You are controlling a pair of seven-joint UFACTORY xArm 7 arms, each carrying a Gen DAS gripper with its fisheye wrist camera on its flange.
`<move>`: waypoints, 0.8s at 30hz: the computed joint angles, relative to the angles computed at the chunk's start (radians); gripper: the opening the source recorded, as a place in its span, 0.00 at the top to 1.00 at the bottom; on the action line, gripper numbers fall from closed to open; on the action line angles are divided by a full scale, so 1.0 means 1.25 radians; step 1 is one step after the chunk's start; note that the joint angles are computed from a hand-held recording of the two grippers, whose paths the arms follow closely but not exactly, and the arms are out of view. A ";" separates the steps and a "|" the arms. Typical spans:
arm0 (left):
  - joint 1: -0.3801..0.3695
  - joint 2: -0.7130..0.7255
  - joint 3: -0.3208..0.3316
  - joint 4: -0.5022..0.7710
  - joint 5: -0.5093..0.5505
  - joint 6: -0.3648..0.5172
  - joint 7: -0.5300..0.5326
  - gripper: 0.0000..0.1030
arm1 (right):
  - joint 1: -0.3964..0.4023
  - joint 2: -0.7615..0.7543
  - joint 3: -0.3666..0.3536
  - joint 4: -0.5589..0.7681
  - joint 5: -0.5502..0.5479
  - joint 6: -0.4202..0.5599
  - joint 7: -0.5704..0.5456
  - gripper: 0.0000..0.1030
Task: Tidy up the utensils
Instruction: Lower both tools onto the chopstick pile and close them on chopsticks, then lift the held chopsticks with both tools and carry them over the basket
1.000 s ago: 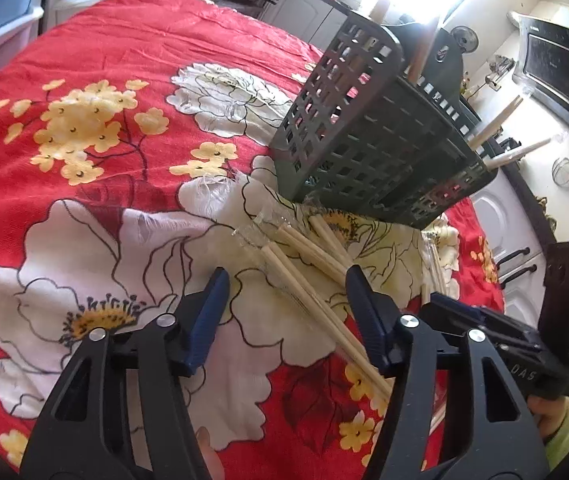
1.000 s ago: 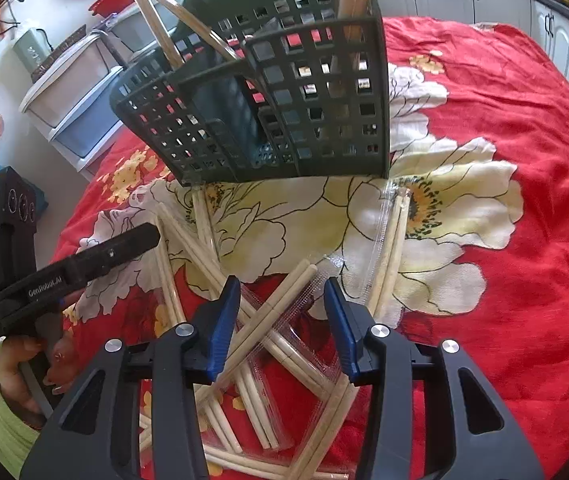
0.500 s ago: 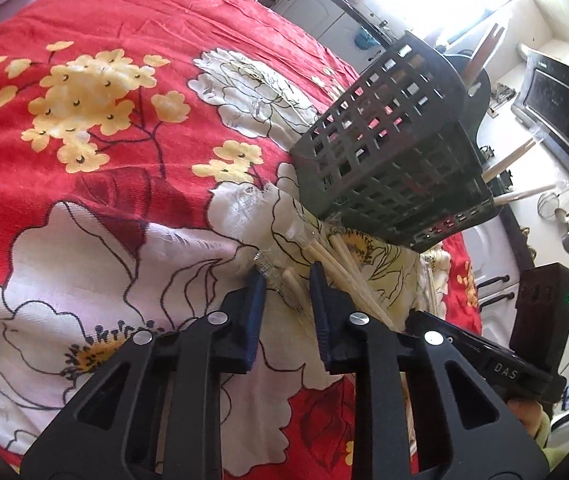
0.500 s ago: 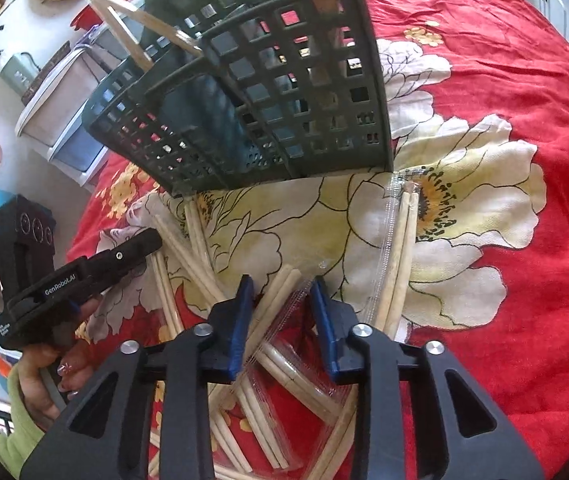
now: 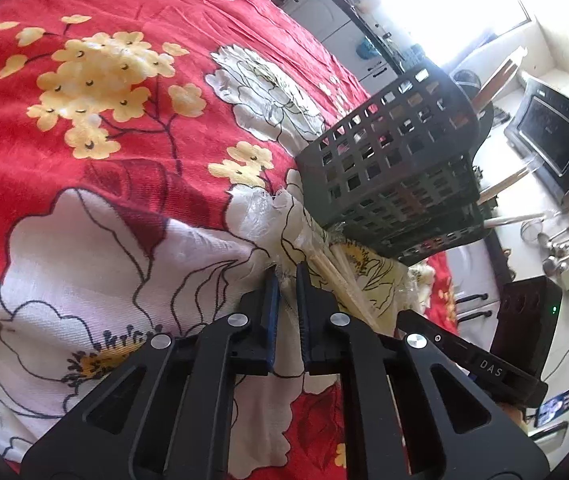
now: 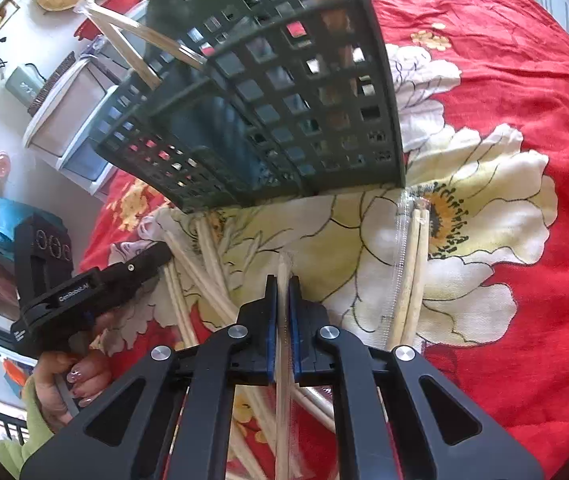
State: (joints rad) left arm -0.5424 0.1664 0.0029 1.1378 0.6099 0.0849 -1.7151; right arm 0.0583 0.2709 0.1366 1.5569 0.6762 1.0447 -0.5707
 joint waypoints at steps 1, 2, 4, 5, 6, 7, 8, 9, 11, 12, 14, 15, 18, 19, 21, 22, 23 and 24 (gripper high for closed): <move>-0.008 -0.005 0.011 -0.004 0.017 -0.004 -0.020 0.95 | -0.003 -0.006 0.002 -0.003 0.009 0.002 -0.008 0.94; -0.014 -0.008 0.018 -0.005 0.034 -0.002 -0.039 0.95 | -0.004 -0.011 0.002 -0.004 0.013 0.002 -0.012 0.94; -0.025 -0.024 0.032 -0.012 0.089 0.006 -0.093 0.95 | -0.006 -0.023 0.002 -0.010 0.025 0.001 -0.026 0.94; -0.027 -0.033 0.035 -0.015 0.125 0.012 -0.128 0.96 | -0.005 -0.029 0.002 -0.014 0.031 -0.002 -0.031 0.94; -0.024 -0.041 0.034 -0.018 0.153 0.017 -0.155 0.96 | -0.005 -0.036 0.000 -0.018 0.035 -0.005 -0.038 0.94; -0.025 -0.054 0.035 -0.021 0.193 0.027 -0.193 0.96 | -0.006 -0.042 -0.001 -0.020 0.042 -0.005 -0.045 0.94; -0.021 -0.063 0.030 -0.022 0.217 0.037 -0.215 0.96 | -0.005 -0.045 -0.001 -0.021 0.052 -0.006 -0.051 0.94; -0.016 -0.070 0.023 -0.021 0.238 0.048 -0.231 0.96 | -0.004 -0.052 -0.001 -0.025 0.059 -0.008 -0.057 0.94; -0.006 -0.089 0.006 -0.020 0.281 0.079 -0.265 0.96 | -0.003 -0.061 -0.005 -0.029 0.068 -0.010 -0.071 0.94; -0.001 -0.102 -0.003 -0.021 0.306 0.094 -0.287 0.96 | -0.002 -0.068 -0.005 -0.033 0.076 -0.014 -0.079 0.94; 0.012 -0.119 -0.025 -0.020 0.331 0.125 -0.303 0.96 | 0.000 -0.076 -0.008 -0.036 0.085 -0.014 -0.093 0.94; 0.019 -0.119 -0.037 -0.013 0.338 0.140 -0.308 0.96 | 0.001 -0.080 -0.009 -0.038 0.090 -0.014 -0.099 0.94; 0.038 -0.137 -0.075 0.001 0.374 0.190 -0.327 0.96 | 0.007 -0.096 -0.010 -0.045 0.106 -0.017 -0.120 0.94; 0.045 -0.144 -0.087 0.005 0.386 0.203 -0.334 0.97 | 0.008 -0.101 -0.012 -0.047 0.110 -0.018 -0.126 0.94; 0.062 -0.155 -0.109 0.009 0.408 0.217 -0.347 0.97 | 0.011 -0.115 -0.014 -0.053 0.124 -0.020 -0.148 0.94; 0.069 -0.160 -0.122 0.015 0.417 0.228 -0.347 0.97 | 0.013 -0.120 -0.015 -0.057 0.130 -0.022 -0.156 0.94; 0.076 -0.165 -0.134 0.020 0.423 0.237 -0.345 0.97 | 0.015 -0.128 -0.017 -0.059 0.139 -0.024 -0.168 0.94; 0.083 -0.170 -0.147 0.029 0.430 0.250 -0.340 0.97 | 0.016 -0.133 -0.019 -0.060 0.145 -0.023 -0.176 0.94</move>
